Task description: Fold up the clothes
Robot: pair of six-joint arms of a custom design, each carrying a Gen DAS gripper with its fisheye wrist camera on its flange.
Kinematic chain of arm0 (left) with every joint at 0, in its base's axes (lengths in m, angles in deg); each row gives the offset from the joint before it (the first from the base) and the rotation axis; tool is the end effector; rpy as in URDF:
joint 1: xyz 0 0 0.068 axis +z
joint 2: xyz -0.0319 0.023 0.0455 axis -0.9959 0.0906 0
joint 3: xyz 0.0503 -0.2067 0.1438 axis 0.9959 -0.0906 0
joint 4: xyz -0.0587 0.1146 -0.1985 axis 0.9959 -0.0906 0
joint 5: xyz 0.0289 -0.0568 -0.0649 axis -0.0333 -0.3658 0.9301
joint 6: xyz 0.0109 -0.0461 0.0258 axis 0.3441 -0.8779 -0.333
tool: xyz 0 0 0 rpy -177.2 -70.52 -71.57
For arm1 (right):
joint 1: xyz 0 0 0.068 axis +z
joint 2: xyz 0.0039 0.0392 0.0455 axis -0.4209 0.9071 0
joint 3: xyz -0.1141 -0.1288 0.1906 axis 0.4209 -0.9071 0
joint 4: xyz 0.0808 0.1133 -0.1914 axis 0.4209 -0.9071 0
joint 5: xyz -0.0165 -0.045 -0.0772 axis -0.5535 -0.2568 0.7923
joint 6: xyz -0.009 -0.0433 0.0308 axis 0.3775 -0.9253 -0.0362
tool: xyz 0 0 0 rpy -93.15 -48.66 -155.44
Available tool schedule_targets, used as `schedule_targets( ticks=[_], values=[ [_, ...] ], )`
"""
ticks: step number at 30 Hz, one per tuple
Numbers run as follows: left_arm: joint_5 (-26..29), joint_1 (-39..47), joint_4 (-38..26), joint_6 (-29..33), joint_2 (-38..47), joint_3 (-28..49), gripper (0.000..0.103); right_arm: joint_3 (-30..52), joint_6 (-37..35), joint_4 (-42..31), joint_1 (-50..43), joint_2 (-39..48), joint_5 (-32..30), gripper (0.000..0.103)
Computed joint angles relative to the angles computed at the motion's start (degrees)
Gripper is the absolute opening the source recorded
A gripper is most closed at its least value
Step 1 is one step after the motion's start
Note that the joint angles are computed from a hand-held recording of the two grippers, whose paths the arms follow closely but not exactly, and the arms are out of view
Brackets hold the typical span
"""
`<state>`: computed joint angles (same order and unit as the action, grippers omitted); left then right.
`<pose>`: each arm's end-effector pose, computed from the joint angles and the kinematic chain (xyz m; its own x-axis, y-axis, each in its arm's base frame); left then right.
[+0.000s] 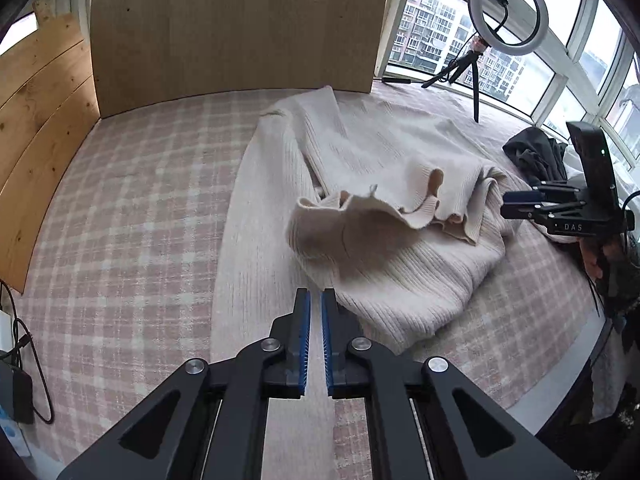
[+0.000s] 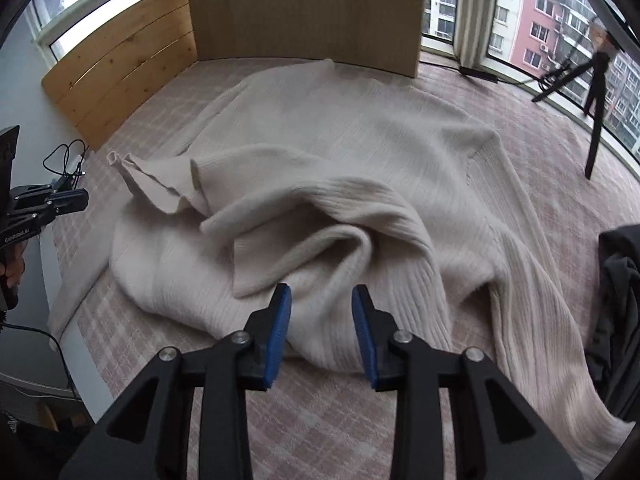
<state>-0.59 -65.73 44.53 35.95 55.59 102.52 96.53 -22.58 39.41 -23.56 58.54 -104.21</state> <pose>0.2750 0.0795 0.2068 -0.8387 0.1546 -0.5222 0.2726 0.9493 -0.1568 0.3587 0.0191 0.1734 -0.8091 -0.3266 -0.4886 -0.4345 0.8922 0.1232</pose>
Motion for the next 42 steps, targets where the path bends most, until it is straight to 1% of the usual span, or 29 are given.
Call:
schedule_targets(
  ticks=[2, 3, 5, 6, 8, 9, 11, 12, 13, 14, 15, 16, 18, 20, 22, 24, 26, 27, 28, 29, 30, 31, 32, 33, 34, 37, 39, 41, 42],
  values=[
    [-0.22, -0.71, 0.23, -0.15, 0.09, -0.35, 0.006, 1.95, -1.24, 0.95, 3.04, 1.88, 1.22, 0.051],
    [-0.64, -1.15, 0.57, -0.22, 0.11, -0.50, 0.007, 3.42, -1.91, 0.78, 4.68, 3.40, 2.50, 0.060],
    [-2.02, -1.95, 1.98, -0.50, 0.14, -1.04, 0.012, 8.08, -2.83, -1.59, 7.56, 8.04, 5.01, 0.062],
    [-3.18, -2.52, 3.24, -0.74, 0.14, -1.52, 0.018, 9.93, -3.18, -2.14, 8.78, 10.26, 6.99, 0.062],
    [-5.20, -3.74, 5.87, -1.32, 0.60, -2.21, 0.024, 10.64, -4.01, -0.42, 10.55, 12.45, 11.29, 0.062],
    [-5.56, -4.20, 6.62, -1.58, 1.37, -1.95, 0.028, 10.14, -3.69, 0.67, 10.24, 12.07, 10.29, 0.059],
    [-5.55, -5.24, 8.32, -2.12, 3.15, -1.29, 0.037, 10.36, -2.25, 0.34, 9.01, 11.23, 8.45, 0.030],
    [-6.05, -6.06, 10.00, -2.34, 3.94, -1.28, 0.048, 11.03, -1.57, -0.78, 7.85, 10.94, 6.61, 0.015],
    [-6.83, -7.00, 11.94, -2.67, 4.81, -1.31, 0.055, 11.42, -0.63, -1.44, 6.60, 10.48, 4.17, 0.014],
    [-7.19, -7.79, 13.24, -3.27, 6.09, -0.82, 0.055, 10.95, 0.20, -1.23, 5.22, 9.44, 1.80, 0.012],
    [-6.53, -8.19, 13.68, -4.29, 7.69, 0.20, 0.051, 9.86, 1.13, -0.61, 4.22, 7.85, 0.38, 0.010],
    [-4.99, -8.18, 13.43, -5.42, 9.28, 1.47, 0.033, 9.38, 1.89, -0.32, 3.17, 6.61, -0.44, 0.009],
    [-2.36, -7.90, 10.99, -6.54, 11.25, 4.00, 0.004, 7.74, 3.01, -0.26, 0.51, 3.38, -2.47, 0.009],
    [-0.29, -7.43, 8.19, -4.25, 8.85, 3.80, 0.003, 6.68, 3.67, -1.67, -2.14, -0.21, -4.59, 0.009],
    [3.50, -5.71, 3.32, 0.93, 2.67, 2.27, 0.003, 4.25, 3.82, -3.68, -5.63, -5.70, -7.71, 0.008],
    [8.17, -2.81, -5.27, 7.11, -5.09, 1.57, 0.003, 0.94, 2.12, -7.78, -10.96, -12.84, -13.83, 0.008],
    [14.84, 1.58, -19.92, 16.02, -11.01, 3.94, 0.003, -1.78, -1.73, -14.37, -17.13, -19.11, -21.73, 0.008],
    [18.05, 4.09, -29.60, 22.89, -12.09, 6.11, 0.003, -3.46, -4.85, -18.93, -20.89, -22.03, -26.66, 0.008],
    [19.47, 6.05, -38.91, 30.08, -12.34, 7.89, 0.004, -5.30, -7.36, -23.18, -23.32, -24.51, -29.93, 0.008],
    [18.81, 7.40, -45.18, 35.49, -12.88, 8.23, 0.005, -6.84, -13.29, -30.00, -26.38, -25.88, -31.85, 0.009],
    [17.13, 8.20, -47.85, 38.36, -13.84, 7.46, 0.009, -8.18, -20.34, -37.06, -28.47, -26.01, -30.34, 0.009],
    [15.16, 8.53, -47.85, 39.23, -14.71, 6.31, 0.011, -11.45, -23.34, -39.16, -28.86, -27.63, -25.59, 0.010],
    [13.15, 8.43, -46.02, 38.41, -15.00, 5.39, 0.011, -15.36, -23.32, -37.78, -28.30, -30.00, -19.83, 0.010],
    [11.41, 8.23, -43.28, 36.38, -14.43, 5.00, 0.012, -18.60, -22.42, -35.53, -27.35, -31.86, -15.07, 0.010],
    [10.17, 8.09, -40.71, 33.72, -12.65, 5.52, 0.012, -20.21, -22.24, -34.33, -26.83, -32.39, -12.35, 0.010],
    [6.97, 7.60, -30.77, 23.78, -7.18, 7.83, 0.010, -18.08, -19.62, -32.89, -25.95, -30.59, -11.88, 0.010],
    [4.06, 6.76, -23.14, 18.72, -4.79, 7.67, 0.013, -14.34, -18.02, -33.06, -25.66, -29.67, -13.85, 0.010],
    [0.99, 5.95, -15.48, 14.47, -1.61, 7.56, 0.027, -10.79, -15.96, -31.95, -23.80, -28.90, -13.58, 0.011],
    [-1.01, 5.15, -11.83, 12.01, 0.14, 7.69, 0.040, -9.26, -14.89, -30.76, -22.67, -28.43, -12.88, 0.014]
  ],
)
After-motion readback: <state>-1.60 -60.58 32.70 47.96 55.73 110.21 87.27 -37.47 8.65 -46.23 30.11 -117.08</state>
